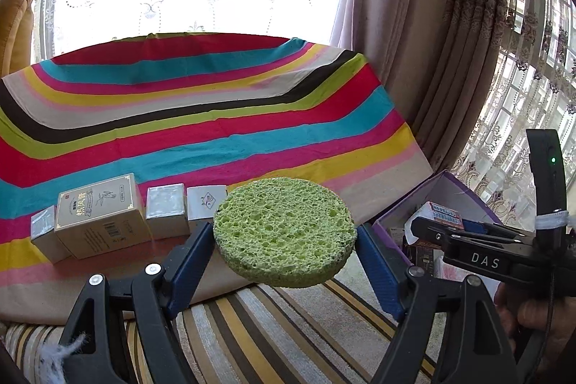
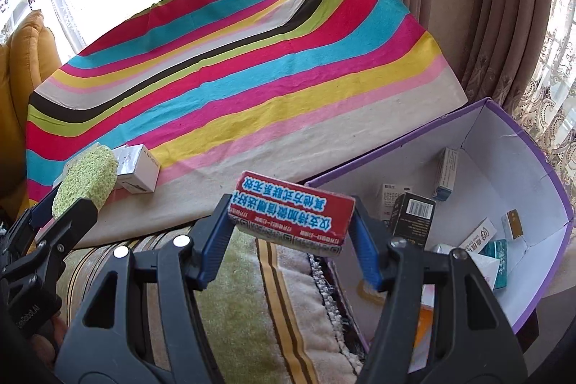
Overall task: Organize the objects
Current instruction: 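Carry the green sponge and red-and-white box over the purple box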
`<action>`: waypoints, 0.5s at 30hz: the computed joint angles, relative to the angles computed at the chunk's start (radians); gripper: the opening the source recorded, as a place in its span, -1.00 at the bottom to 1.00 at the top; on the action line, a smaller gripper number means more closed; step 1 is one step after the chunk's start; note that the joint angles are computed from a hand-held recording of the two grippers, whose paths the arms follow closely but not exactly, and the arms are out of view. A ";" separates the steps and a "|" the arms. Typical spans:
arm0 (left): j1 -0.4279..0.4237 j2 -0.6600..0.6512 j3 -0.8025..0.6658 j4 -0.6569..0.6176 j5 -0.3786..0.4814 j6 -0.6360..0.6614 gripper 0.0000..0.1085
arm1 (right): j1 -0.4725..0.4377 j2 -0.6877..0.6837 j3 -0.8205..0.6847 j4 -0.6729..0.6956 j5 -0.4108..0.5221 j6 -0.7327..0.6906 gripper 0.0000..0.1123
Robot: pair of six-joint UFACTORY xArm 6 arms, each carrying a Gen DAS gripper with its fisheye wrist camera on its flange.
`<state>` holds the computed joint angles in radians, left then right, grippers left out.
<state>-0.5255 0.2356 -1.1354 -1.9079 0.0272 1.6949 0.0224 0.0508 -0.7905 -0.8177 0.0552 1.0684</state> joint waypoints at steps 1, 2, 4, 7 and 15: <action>-0.013 0.005 0.000 0.045 0.001 -0.043 0.48 | -0.014 -0.012 0.017 0.005 -0.005 -0.010 0.17; -0.024 0.011 -0.002 0.090 0.004 -0.089 0.48 | -0.029 -0.023 0.034 0.022 -0.012 -0.030 0.17; -0.047 0.023 -0.004 0.185 0.009 -0.179 0.48 | -0.061 -0.044 0.067 0.036 -0.025 -0.053 0.17; -0.080 0.038 -0.012 0.295 0.016 -0.280 0.48 | -0.115 -0.076 0.110 0.046 -0.034 -0.087 0.17; -0.148 0.092 -0.046 0.622 0.031 -0.550 0.48 | -0.272 -0.106 0.149 -0.052 -0.019 -0.080 0.17</action>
